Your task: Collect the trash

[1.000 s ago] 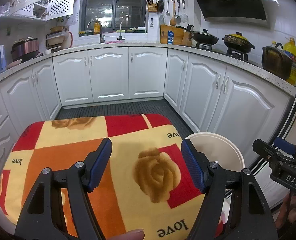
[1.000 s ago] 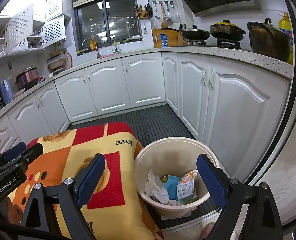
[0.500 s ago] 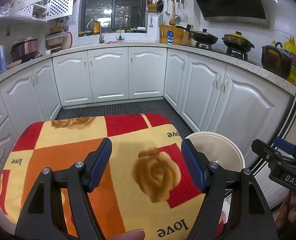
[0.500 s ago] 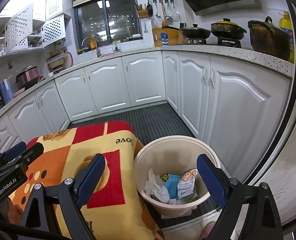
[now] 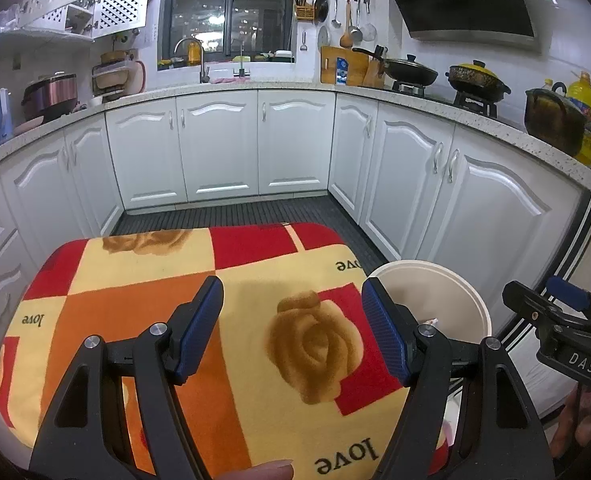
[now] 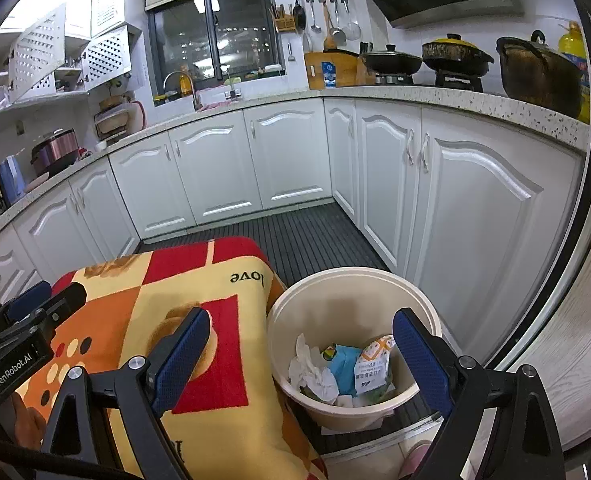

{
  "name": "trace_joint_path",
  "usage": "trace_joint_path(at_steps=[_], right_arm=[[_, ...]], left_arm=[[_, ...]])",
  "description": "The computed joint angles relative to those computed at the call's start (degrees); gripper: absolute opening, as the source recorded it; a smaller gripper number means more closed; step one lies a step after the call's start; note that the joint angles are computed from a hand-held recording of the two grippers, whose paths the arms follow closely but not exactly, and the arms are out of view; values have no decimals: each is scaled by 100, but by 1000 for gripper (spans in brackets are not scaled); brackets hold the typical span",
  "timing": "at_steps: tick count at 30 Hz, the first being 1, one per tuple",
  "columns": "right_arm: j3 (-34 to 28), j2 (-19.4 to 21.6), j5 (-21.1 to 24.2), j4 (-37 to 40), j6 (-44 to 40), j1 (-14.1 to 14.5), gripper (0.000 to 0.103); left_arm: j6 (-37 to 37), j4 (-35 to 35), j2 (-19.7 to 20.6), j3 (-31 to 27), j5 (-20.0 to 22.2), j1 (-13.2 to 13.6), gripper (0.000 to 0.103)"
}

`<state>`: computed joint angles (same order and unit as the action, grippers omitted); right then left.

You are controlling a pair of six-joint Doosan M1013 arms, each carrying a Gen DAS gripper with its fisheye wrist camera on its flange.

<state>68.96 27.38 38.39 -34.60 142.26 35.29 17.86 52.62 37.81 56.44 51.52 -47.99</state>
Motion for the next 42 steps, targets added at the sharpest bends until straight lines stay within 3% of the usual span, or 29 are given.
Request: trace_joint_path(at_steps=[42], right_arm=[[-48,47,74,283,-177,-34,91]], left_arm=[[353,-194,72,-78,-5,34,71]])
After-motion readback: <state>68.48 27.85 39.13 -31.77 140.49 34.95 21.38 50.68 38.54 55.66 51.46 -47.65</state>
